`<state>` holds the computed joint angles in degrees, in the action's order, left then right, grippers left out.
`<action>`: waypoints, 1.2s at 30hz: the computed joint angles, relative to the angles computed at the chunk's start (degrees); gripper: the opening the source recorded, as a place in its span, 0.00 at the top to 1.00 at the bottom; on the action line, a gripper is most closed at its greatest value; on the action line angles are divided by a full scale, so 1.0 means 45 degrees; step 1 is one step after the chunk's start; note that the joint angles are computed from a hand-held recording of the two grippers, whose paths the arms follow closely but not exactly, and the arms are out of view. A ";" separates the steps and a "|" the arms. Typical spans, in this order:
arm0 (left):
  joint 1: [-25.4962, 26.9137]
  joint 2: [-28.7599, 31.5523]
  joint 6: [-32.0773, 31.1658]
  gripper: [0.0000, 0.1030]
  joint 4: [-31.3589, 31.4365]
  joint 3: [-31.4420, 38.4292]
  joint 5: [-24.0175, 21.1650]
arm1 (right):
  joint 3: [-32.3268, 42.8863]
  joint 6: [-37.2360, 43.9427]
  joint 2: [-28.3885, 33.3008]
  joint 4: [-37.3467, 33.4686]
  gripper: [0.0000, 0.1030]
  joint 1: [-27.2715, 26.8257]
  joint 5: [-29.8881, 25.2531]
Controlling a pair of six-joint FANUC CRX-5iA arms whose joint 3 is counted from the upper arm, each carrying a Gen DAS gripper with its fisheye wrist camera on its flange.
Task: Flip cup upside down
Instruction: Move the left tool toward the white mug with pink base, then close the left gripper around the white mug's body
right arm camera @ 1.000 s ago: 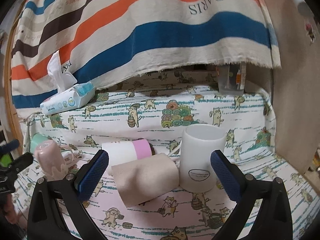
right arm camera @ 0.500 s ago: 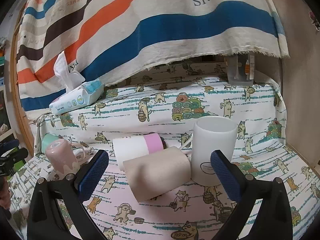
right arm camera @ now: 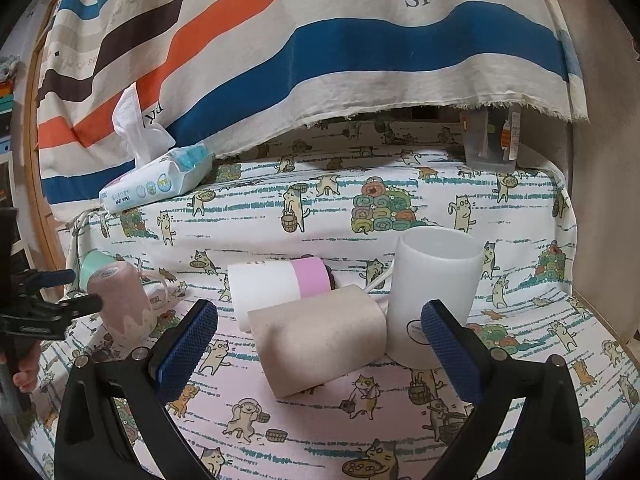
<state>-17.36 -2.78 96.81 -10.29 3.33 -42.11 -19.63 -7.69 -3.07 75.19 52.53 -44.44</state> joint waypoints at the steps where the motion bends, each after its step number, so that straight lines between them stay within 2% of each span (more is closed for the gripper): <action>1: 0.0065 0.0092 0.0159 0.00 0.0021 0.0079 -0.0057 | 0.0012 0.0012 0.0007 -0.0023 0.01 0.0001 0.0002; 4: 0.0203 0.0092 0.0765 0.00 -0.0101 0.0053 0.0100 | 0.0136 0.0180 0.0114 -0.0155 0.01 0.0083 -0.0272; 6: 0.0103 0.0006 0.1188 0.00 -0.0473 0.0027 0.0299 | 0.0328 0.0350 0.0331 -0.0210 0.01 0.0208 -0.0912; 9: -0.0006 -0.0046 0.0985 0.00 -0.0340 -0.0026 0.0828 | 0.0476 0.0419 0.0482 -0.0395 0.01 0.0218 -0.1277; 12: -0.0215 0.0110 0.0108 0.00 0.0176 0.0112 0.1284 | 0.0574 0.0552 0.0531 -0.0673 0.01 0.0194 -0.1364; 15: -0.0609 0.0834 -0.0264 0.00 0.0351 0.1031 0.0886 | 0.0593 0.0487 0.0581 -0.0586 0.01 0.0197 -0.1581; 18: -0.0622 0.1824 -0.0909 0.00 0.1836 0.1903 0.0182 | 0.0603 0.0407 0.0586 -0.0585 0.01 0.0170 -0.1635; 22: -0.0621 0.2759 -0.1322 0.05 0.3732 0.2427 0.0141 | 0.0637 0.0420 0.0588 -0.0690 0.01 0.0162 -0.1693; 24: -0.0947 0.3170 -0.1123 0.06 0.3206 0.3049 0.0034 | 0.0628 0.0381 0.0569 -0.0722 0.01 0.0150 -0.1677; 29: -0.1718 0.4936 -0.2284 0.05 0.1789 0.5921 -0.1818 | 0.0682 0.0260 0.0567 -0.0912 0.01 0.0104 -0.1748; 33: -0.1695 0.6795 -0.4861 0.06 0.2667 0.8673 -0.4522 | 0.0744 0.0144 0.0520 -0.1290 0.01 0.0001 -0.1711; 36: -0.1839 0.7744 -0.4791 0.09 0.1954 1.0323 -0.5674 | 0.0788 0.0097 0.0463 -0.1648 0.01 -0.0104 -0.1556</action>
<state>-25.64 32.07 75.25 -1.50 49.79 -67.65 -16.09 -7.25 -0.98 67.78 52.06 -51.44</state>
